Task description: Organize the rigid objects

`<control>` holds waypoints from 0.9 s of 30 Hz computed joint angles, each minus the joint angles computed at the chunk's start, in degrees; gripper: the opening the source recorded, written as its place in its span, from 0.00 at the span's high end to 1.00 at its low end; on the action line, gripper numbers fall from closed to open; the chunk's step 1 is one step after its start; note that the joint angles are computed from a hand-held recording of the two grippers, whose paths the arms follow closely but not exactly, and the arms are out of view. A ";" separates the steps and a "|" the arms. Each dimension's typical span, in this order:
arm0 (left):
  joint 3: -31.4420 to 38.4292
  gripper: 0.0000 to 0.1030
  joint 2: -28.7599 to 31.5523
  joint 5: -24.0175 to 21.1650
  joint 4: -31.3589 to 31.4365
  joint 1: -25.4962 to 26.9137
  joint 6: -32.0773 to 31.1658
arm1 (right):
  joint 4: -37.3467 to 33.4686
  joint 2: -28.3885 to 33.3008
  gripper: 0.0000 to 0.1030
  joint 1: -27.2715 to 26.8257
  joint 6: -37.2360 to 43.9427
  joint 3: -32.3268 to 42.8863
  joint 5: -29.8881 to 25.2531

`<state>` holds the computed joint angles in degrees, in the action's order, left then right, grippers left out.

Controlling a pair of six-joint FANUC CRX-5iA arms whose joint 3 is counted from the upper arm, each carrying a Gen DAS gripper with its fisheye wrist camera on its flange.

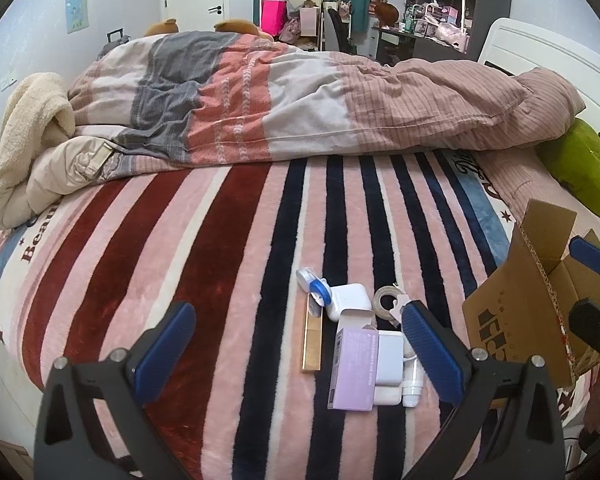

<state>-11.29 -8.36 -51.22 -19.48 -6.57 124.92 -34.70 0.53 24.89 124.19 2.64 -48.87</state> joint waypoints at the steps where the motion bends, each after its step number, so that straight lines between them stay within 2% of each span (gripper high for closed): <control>1: 0.02 0.01 0.02 -0.03 -0.08 -0.05 0.13 | -0.11 0.20 0.00 -0.07 -0.03 0.19 -0.43; 9: -0.18 0.01 -0.32 -0.37 -0.20 -0.13 0.51 | -0.69 0.54 0.00 -0.27 0.22 0.47 -1.56; 14: -0.15 0.01 -0.33 -0.52 -0.16 0.01 0.18 | 4.38 0.26 0.00 1.81 -3.13 -1.74 1.12; 27: -0.82 0.01 -0.71 0.17 0.36 0.36 -0.05 | 3.49 0.50 0.00 1.23 -2.82 -1.22 -0.18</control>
